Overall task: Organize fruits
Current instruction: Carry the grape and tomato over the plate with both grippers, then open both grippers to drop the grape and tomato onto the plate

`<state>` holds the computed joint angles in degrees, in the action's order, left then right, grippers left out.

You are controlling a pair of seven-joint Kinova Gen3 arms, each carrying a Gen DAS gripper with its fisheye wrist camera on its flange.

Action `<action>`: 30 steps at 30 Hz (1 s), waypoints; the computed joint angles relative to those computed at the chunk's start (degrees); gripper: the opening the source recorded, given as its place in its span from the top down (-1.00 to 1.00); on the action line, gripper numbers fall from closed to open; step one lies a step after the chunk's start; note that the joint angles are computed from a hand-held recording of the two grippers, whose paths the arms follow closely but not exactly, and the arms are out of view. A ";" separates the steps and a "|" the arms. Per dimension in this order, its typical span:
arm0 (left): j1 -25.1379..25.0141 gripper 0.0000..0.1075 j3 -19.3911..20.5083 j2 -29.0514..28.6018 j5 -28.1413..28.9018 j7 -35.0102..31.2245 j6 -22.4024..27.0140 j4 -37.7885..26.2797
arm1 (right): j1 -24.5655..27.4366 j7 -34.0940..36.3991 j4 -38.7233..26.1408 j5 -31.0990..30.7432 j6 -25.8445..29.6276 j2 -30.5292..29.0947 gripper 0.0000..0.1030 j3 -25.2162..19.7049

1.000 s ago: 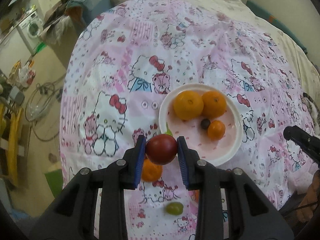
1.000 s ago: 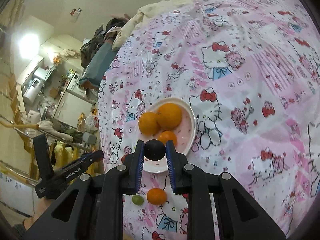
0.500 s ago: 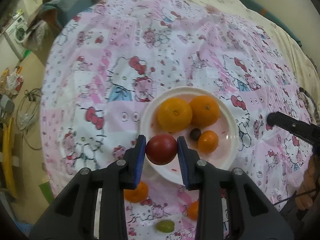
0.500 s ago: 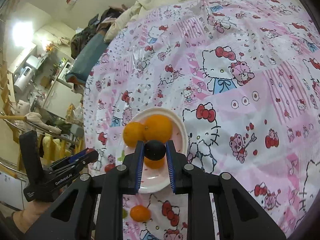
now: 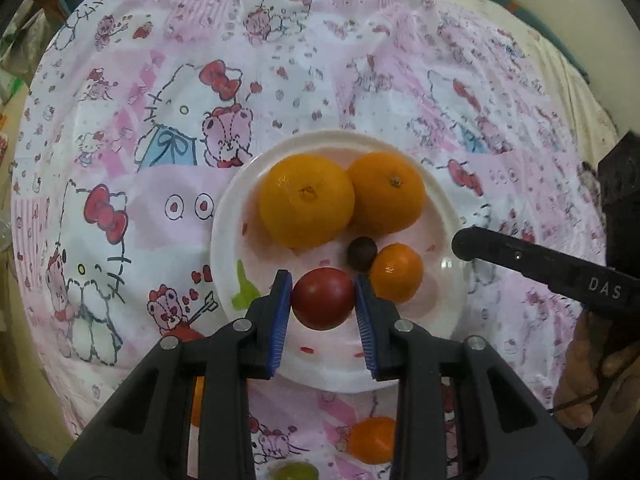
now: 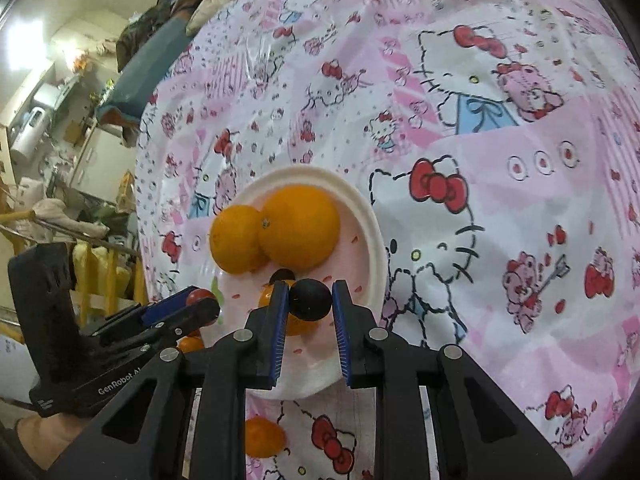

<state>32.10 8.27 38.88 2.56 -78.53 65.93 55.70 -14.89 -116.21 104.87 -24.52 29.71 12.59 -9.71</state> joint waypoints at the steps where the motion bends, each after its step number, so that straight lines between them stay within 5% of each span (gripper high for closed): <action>1: 0.21 0.48 -0.03 0.40 -0.27 -0.22 0.40 -0.32 | -0.07 -0.09 -0.18 0.08 0.14 0.29 0.54 0.02; 23: 2.39 0.47 -1.73 4.92 -2.77 1.99 4.99 -6.85 | -1.12 -4.30 -0.32 3.37 0.07 -0.42 0.49 0.76; 30: 3.73 -0.30 -2.69 3.05 -4.91 2.75 2.17 -4.89 | -1.41 -5.91 -0.58 5.12 0.51 -1.06 0.47 1.37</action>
<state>35.82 5.58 41.93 -2.35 -75.78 68.11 50.81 -16.29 -122.12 104.29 -19.40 30.22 11.53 -8.34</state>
